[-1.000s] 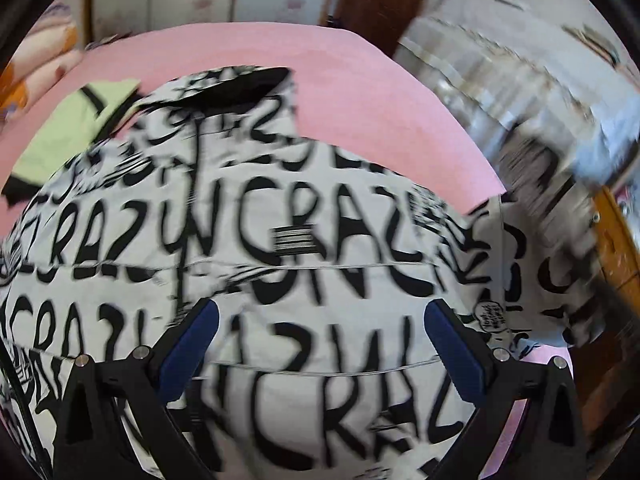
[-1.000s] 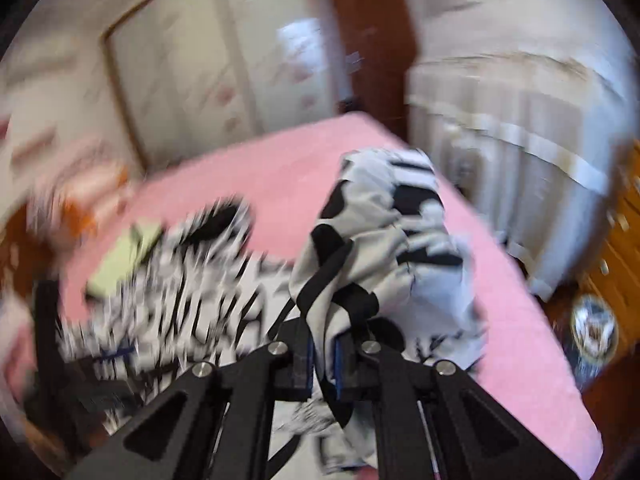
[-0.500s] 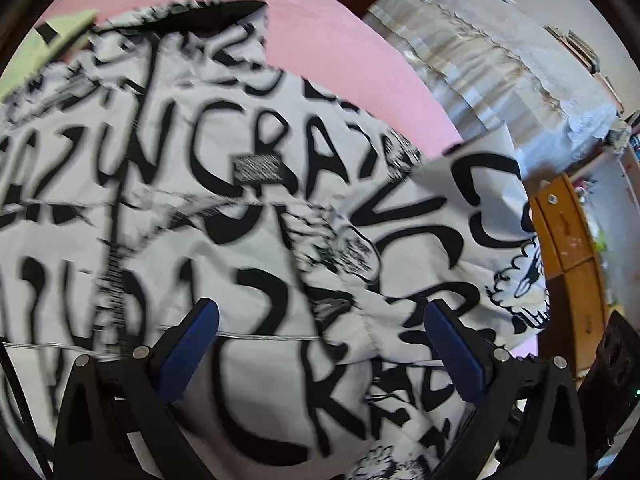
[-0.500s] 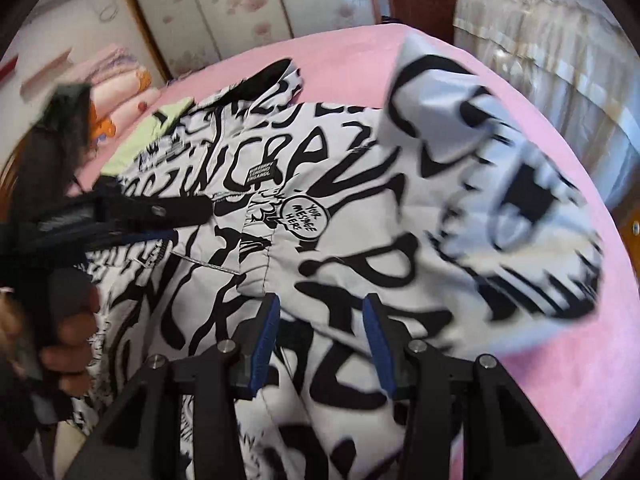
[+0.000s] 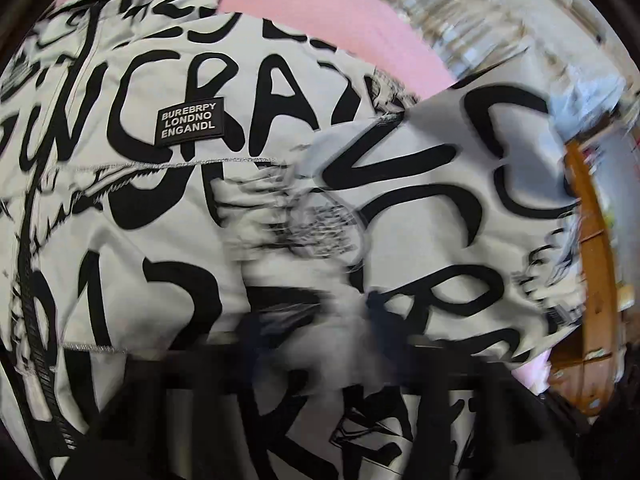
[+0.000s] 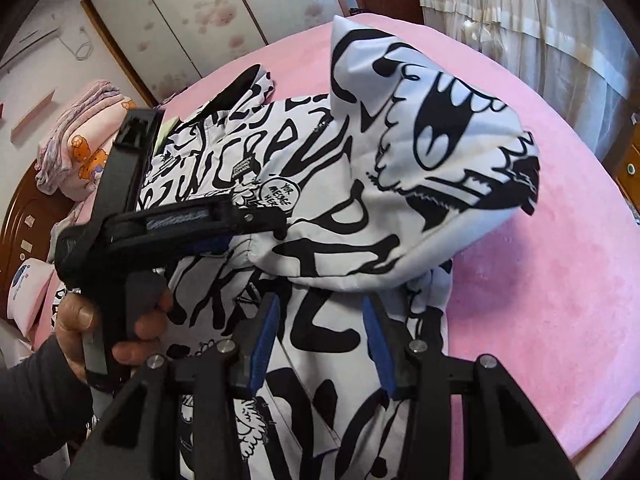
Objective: Fold large clothes
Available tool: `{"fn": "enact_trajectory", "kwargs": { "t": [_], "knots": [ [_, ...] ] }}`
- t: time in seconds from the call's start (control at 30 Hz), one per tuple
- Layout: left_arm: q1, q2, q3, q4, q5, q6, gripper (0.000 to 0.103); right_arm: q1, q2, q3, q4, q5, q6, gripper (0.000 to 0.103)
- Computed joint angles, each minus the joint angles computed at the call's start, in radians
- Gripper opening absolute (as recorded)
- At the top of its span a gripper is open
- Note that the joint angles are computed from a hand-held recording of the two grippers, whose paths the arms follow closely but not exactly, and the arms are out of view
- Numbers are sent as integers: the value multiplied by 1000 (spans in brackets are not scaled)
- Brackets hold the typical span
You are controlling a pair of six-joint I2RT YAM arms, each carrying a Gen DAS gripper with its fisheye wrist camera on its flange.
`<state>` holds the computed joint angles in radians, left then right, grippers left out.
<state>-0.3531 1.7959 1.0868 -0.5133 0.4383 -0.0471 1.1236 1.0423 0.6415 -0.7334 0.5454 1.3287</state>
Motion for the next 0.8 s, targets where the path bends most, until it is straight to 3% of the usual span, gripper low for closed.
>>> {"fn": "enact_trajectory", "kwargs": {
  "t": [0.1, 0.4, 0.6, 0.8],
  "knots": [
    [-10, -6, 51, -32, 6, -5, 16, 14, -5, 0, -43, 11, 34, 44],
    [-20, -111, 276, -162, -18, 16, 12, 14, -132, -76, -149, 15, 149, 44],
    [114, -197, 438, -326, 9, 174, 11, -2, -128, -46, -216, 50, 168, 52],
    [271, -199, 502, -360, -30, 297, 11, -51, -101, -19, -187, 47, 90, 52]
  ]
}}
